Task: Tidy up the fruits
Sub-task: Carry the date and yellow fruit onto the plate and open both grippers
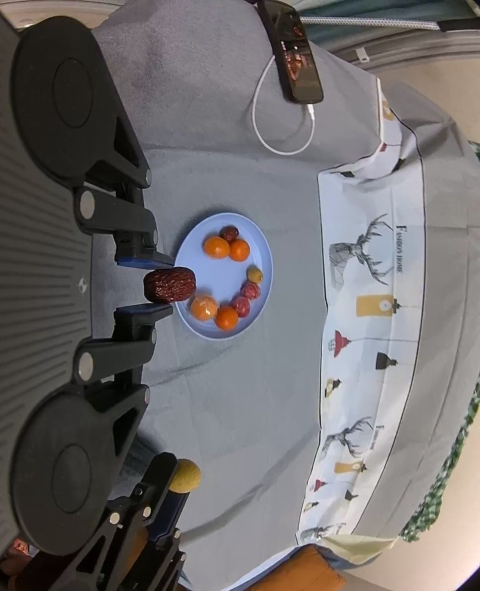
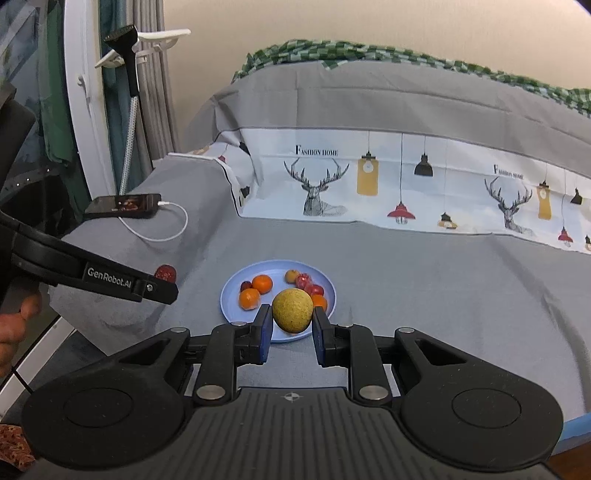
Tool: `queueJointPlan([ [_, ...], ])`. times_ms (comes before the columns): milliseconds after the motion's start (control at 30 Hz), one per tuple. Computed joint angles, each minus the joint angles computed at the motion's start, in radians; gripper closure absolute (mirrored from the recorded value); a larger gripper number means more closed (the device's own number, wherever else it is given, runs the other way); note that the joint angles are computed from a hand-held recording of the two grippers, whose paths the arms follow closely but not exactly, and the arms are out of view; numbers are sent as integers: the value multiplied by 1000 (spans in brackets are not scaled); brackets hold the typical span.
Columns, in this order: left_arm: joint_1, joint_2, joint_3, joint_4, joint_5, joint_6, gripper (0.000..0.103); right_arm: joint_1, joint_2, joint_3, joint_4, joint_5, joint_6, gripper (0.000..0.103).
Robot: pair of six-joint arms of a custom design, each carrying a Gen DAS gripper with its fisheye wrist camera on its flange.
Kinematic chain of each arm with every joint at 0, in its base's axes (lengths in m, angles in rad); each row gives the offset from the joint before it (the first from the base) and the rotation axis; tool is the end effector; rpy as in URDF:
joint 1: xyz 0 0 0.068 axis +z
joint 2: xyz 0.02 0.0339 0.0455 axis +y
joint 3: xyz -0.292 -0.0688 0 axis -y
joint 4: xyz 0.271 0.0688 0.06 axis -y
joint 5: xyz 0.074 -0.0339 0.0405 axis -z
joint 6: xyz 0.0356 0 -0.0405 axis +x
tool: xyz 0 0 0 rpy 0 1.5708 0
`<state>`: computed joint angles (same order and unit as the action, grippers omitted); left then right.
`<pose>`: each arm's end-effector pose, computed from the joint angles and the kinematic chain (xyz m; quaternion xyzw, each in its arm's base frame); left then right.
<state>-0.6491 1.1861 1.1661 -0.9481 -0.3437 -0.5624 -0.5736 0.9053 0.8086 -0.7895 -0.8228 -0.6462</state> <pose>0.2012 -0.1376 0.3502 -0.0099 0.9422 -0.0323 0.3334 0.1631 -0.0743 0.3007 -0.1655 0.8579 0.1326 0.4679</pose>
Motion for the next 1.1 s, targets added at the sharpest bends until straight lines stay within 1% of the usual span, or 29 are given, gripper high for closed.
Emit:
queueJointPlan([
  [233, 77, 36, 8, 27, 29, 41, 82, 90, 48, -9, 105, 64, 92, 79],
  [667, 220, 189, 75, 96, 115, 145, 82, 295, 201, -7, 283, 218, 243, 79],
  [867, 276, 304, 106, 150, 153, 197, 82, 372, 330, 27, 332, 263, 299, 79],
  [1100, 338, 442, 141, 228, 210, 277, 82, 489, 500, 62, 451, 372, 324, 79],
])
